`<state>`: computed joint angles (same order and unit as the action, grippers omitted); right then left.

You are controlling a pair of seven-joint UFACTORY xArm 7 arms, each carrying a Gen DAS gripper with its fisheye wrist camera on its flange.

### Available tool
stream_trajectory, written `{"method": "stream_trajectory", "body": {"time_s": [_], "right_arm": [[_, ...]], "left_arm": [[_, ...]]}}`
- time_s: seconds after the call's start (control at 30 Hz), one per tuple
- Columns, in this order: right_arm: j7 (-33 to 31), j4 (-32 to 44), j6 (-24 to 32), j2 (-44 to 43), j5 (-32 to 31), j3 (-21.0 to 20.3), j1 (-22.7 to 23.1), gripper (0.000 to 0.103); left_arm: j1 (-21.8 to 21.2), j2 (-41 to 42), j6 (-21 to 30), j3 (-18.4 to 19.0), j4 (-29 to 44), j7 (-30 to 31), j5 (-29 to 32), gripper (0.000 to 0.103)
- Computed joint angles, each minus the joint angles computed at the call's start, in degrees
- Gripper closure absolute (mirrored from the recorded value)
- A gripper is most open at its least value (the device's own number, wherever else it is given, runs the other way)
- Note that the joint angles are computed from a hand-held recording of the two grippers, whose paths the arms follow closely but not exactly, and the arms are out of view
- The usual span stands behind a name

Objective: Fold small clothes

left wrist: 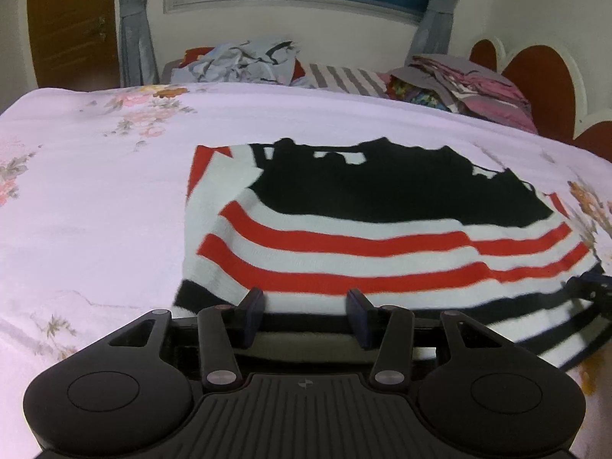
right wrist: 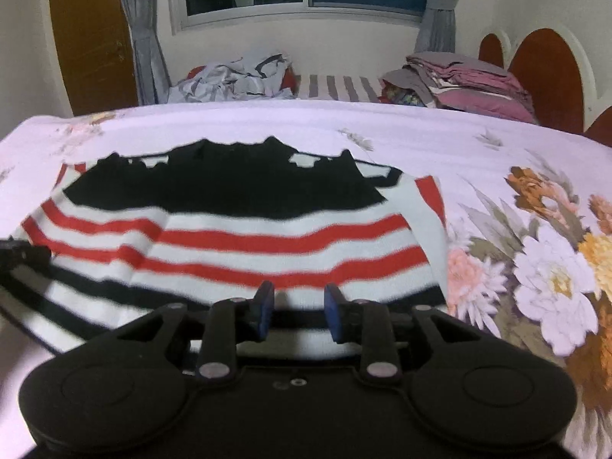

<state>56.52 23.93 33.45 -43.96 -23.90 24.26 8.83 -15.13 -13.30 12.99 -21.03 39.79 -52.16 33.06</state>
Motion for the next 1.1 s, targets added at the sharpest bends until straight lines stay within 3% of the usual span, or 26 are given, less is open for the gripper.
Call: {"method": "stream_trajectory", "body": {"time_s": [0.2,0.27,0.37,0.63,0.77,1.1], "right_arm": [[1.08,-2.15,11.25,-6.39,1.28,0.16,1.67,0.072],[0.82,-3.15,12.31,-8.1,2.77,-1.64,2.98,0.072],[0.85,-1.67,14.86,-8.11,3.53,-1.15,3.23,0.073],[0.68,-2.19,17.34,-14.42,6.66,-2.27,7.06,0.07],[-2.41,-2.25,13.73,-15.4,7.35,-4.26,6.93,0.062],[-13.12,-1.64,-2.48,-6.77,10.82,-8.01,5.66,0.061]], "left_arm": [[-2.7,-1.97,-0.94,2.57,-3.53,3.81,-7.45,0.055],[-3.0,-2.13,0.0,2.51,-3.35,5.44,-8.94,0.055],[-2.93,-2.32,-0.01,2.43,-3.65,6.99,-10.33,0.055],[-0.47,-2.55,0.42,-0.19,-3.69,5.34,-8.53,0.055],[0.65,-1.82,2.43,-1.82,-2.22,1.4,-6.05,0.054],[-2.61,0.51,11.64,-1.77,2.88,-7.07,-0.24,0.046]]}}
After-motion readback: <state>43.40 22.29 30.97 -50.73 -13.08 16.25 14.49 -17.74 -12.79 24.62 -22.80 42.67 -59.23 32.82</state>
